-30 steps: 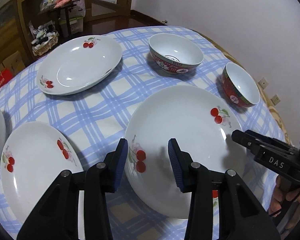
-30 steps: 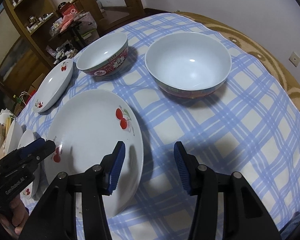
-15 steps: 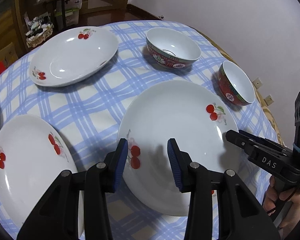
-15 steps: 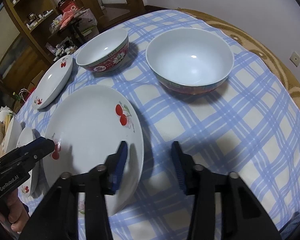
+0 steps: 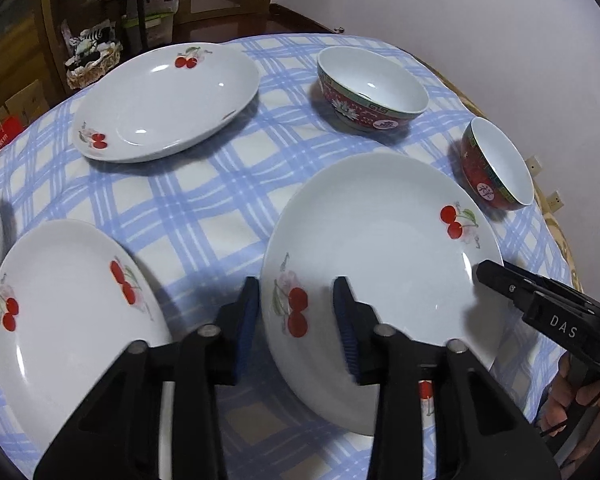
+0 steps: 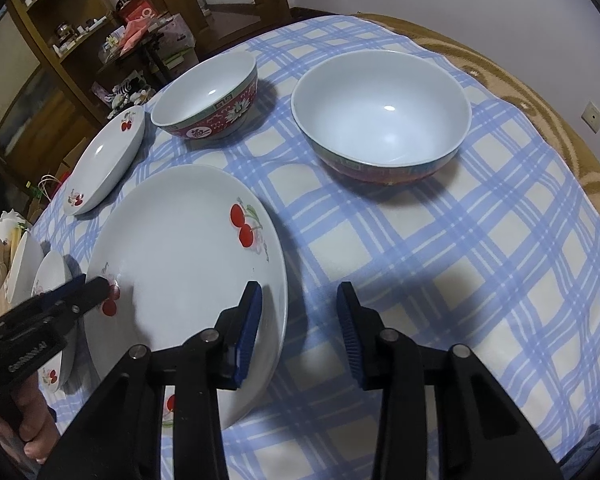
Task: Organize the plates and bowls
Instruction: 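Close left gripper on a cherry plate rim while right gripper grips another plate rim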
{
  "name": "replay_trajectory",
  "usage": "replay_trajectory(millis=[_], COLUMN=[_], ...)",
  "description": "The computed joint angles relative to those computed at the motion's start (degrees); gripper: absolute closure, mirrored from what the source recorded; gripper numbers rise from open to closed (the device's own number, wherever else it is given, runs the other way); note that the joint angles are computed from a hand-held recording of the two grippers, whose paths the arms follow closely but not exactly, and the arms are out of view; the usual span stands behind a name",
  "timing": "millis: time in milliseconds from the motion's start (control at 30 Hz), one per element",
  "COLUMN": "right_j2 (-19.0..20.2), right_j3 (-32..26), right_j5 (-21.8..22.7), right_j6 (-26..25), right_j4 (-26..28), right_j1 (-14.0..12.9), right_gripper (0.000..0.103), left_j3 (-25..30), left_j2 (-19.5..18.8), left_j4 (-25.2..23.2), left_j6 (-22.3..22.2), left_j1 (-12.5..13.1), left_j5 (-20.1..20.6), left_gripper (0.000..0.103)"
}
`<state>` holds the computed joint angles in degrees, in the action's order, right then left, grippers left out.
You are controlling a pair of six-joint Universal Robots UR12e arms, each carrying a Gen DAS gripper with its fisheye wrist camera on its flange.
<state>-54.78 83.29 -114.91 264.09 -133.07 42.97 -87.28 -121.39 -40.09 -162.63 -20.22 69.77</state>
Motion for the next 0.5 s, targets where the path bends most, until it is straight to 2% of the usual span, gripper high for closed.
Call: replay_trajectory(millis=[33,100,167,200,233,367,500], right_j2=[0.0,0.0,0.2,0.4,0.6,0.7,0.5], right_j3=[0.0,0.2,0.2,-0.2,-0.6,-0.6,-0.4], right_j5=[0.0,0.1,0.3,0.5,0.3,0.4,0.5], right_j6=[-0.1,-0.6,-1.7,-2.4,-2.5,-1.9,-1.2], right_j4=[0.0,-1.2,-2.4,-2.5,-1.7,-2.3,-2.9], right_j1=[0.0,0.0,0.0,0.0,0.0,0.0,0.1], right_gripper=[0.073,0.078,0.091,0.094,0.093,0.094,0.094], left_j3=[-0.2,-0.4,-0.2,-0.1,0.0,-0.2,0.2], left_j2=[0.0,-0.1,-0.2,-0.3,-0.4,-0.4,-0.6], left_j4=[0.7,1.4,1.1,0.9,0.9,1.2,-0.5], left_j6=[0.2,-0.2,-0.9,-1.4,-1.9,-1.0,-2.7], left_j1=[-0.1,-0.2,-0.1,0.0,0.1,0.5,1.2], left_j5=[0.7,1.4,1.2,1.2,1.3,0.0,-2.8], left_gripper=[0.074,0.078,0.082,0.086,0.09,0.09,0.091])
